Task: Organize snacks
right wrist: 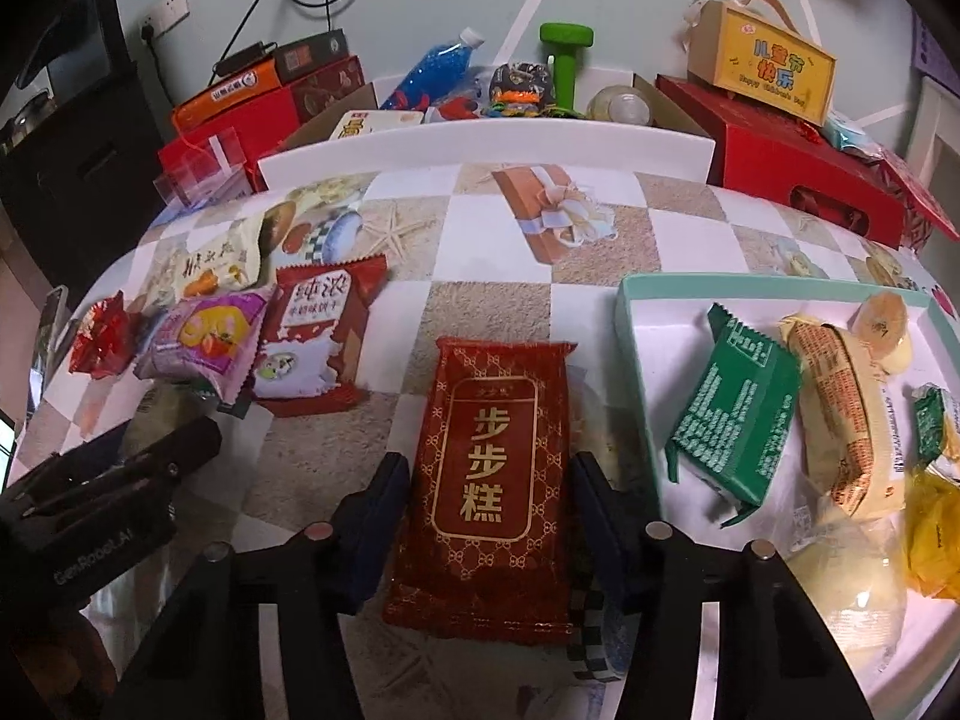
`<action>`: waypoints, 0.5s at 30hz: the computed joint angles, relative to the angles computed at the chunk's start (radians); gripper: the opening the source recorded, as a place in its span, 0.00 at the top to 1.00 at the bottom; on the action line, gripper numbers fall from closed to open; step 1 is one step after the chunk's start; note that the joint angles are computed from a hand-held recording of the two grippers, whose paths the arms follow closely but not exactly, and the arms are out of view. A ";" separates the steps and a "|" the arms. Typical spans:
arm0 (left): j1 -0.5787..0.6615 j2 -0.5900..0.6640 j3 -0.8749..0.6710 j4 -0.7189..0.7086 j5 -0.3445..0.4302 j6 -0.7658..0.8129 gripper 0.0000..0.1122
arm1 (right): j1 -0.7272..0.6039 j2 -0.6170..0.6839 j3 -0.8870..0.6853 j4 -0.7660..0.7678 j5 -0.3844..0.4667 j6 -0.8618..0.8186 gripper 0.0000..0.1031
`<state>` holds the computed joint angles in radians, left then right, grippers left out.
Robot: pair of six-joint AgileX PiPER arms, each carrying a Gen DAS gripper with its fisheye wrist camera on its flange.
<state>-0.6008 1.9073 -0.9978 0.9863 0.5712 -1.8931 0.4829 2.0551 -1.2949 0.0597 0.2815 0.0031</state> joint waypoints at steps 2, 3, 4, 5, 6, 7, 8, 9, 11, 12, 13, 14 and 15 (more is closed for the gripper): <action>-0.004 0.008 -0.013 -0.017 0.015 0.024 0.30 | 0.006 0.001 0.001 -0.039 -0.002 0.036 0.43; -0.005 0.009 -0.014 -0.019 0.017 0.027 0.30 | 0.006 0.000 0.003 -0.038 -0.006 0.033 0.45; -0.004 0.010 -0.015 -0.020 0.017 0.029 0.30 | 0.007 0.001 0.006 -0.043 -0.009 0.037 0.45; -0.003 0.008 -0.012 -0.016 0.013 0.023 0.30 | 0.010 0.000 0.006 -0.061 -0.011 0.053 0.45; -0.001 0.005 -0.008 -0.010 0.008 0.014 0.30 | 0.011 0.000 0.008 -0.072 -0.013 0.063 0.45; 0.001 0.003 -0.004 -0.006 0.002 0.008 0.30 | 0.012 0.001 0.010 -0.080 -0.015 0.069 0.45; 0.003 0.002 -0.002 -0.004 -0.002 0.004 0.30 | 0.016 0.002 0.009 -0.100 -0.017 0.087 0.45; 0.004 0.000 0.000 -0.001 -0.005 -0.003 0.30 | 0.018 0.003 0.010 -0.113 -0.018 0.098 0.45; 0.006 0.000 0.003 0.004 -0.009 -0.011 0.30 | 0.024 0.005 0.009 -0.124 -0.018 0.103 0.45; 0.006 0.001 0.002 0.004 -0.008 -0.008 0.30 | 0.024 0.005 0.009 -0.103 -0.019 0.080 0.45; 0.005 0.001 0.001 0.005 -0.007 -0.008 0.31 | 0.024 0.005 0.009 -0.085 -0.019 0.061 0.45; 0.002 0.001 0.002 0.003 -0.001 -0.008 0.33 | 0.026 0.004 0.010 -0.077 -0.019 0.050 0.45; 0.000 0.001 -0.001 -0.009 0.013 0.001 0.38 | 0.027 0.002 0.013 -0.061 -0.019 0.032 0.45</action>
<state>-0.6013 1.9082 -0.9988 0.9776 0.5847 -1.8918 0.5102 2.0575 -1.2821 -0.0009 0.2620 0.0349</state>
